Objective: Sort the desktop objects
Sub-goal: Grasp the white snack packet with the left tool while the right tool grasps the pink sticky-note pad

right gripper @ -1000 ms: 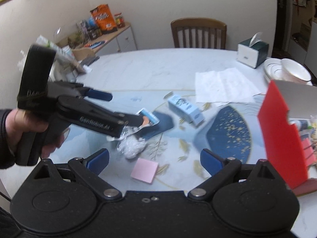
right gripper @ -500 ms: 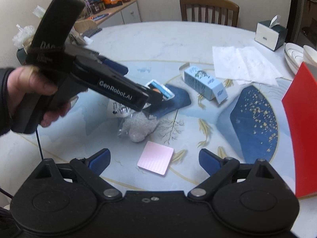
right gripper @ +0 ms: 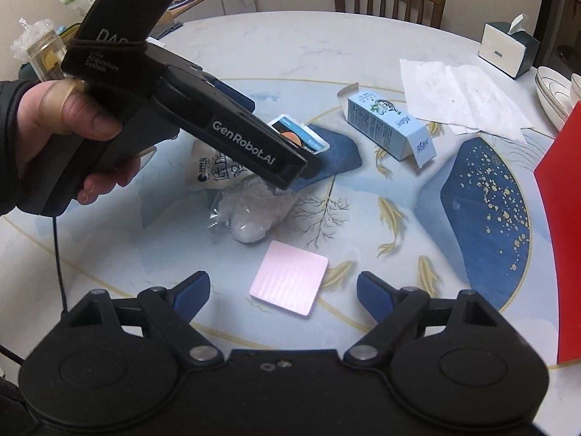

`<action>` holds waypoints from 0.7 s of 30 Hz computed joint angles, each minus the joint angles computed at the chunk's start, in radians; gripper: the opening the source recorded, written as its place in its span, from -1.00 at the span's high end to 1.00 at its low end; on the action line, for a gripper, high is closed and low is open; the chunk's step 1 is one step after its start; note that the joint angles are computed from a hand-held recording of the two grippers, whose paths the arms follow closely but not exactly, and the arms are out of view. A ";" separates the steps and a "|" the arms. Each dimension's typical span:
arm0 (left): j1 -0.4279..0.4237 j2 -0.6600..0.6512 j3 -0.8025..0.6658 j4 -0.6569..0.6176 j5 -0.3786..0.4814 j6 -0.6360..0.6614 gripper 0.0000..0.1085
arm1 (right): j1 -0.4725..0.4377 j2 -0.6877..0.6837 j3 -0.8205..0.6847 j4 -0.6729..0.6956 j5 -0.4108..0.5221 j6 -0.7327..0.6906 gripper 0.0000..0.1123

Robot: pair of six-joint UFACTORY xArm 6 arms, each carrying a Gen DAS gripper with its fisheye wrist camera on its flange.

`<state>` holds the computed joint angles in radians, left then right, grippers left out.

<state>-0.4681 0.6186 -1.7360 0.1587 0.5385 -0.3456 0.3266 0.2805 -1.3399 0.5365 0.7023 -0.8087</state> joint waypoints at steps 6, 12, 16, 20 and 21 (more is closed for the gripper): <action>0.003 0.012 -0.006 -0.022 0.003 0.011 -0.84 | 0.003 0.025 -0.021 -0.032 -0.001 0.027 -0.39; 0.003 0.013 -0.001 -0.012 -0.008 0.006 -0.81 | 0.005 0.038 -0.036 -0.027 0.013 0.033 -0.36; 0.001 0.017 -0.009 0.033 -0.004 -0.025 -0.69 | 0.014 0.034 -0.025 -0.045 -0.008 0.034 -0.35; -0.003 0.017 -0.015 0.093 0.012 -0.051 -0.45 | 0.013 0.037 -0.026 -0.038 -0.011 0.029 -0.31; -0.002 0.016 -0.014 0.090 0.011 -0.047 -0.42 | 0.012 0.037 -0.026 -0.034 -0.012 0.028 -0.31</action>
